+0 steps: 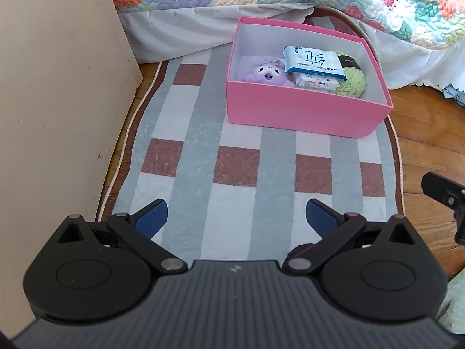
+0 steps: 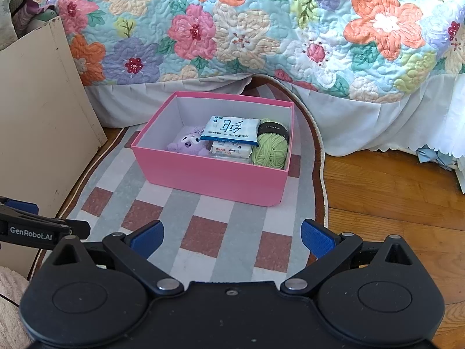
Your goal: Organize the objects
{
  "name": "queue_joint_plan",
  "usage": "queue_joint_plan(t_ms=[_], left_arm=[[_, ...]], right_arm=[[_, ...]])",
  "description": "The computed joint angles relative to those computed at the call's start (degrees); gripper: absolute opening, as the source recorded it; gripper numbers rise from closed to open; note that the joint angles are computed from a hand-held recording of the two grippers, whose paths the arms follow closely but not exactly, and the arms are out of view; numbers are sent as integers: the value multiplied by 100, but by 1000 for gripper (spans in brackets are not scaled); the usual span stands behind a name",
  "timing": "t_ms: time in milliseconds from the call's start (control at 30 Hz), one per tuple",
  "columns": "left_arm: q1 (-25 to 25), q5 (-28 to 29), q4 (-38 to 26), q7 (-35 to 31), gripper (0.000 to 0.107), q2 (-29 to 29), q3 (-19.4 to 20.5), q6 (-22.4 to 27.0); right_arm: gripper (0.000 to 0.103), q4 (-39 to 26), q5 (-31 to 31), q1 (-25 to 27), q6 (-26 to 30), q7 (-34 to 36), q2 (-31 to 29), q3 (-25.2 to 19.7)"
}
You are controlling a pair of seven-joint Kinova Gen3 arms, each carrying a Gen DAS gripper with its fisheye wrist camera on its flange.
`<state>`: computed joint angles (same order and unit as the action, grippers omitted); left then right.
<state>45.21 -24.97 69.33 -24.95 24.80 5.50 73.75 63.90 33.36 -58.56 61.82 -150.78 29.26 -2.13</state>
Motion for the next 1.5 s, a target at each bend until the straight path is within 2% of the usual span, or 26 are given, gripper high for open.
queue_joint_plan(t_ms=[1500], left_arm=[[-29, 19, 92, -125, 103, -30, 42, -25]], right_arm=[[102, 103, -40, 54, -28, 114, -26, -24]])
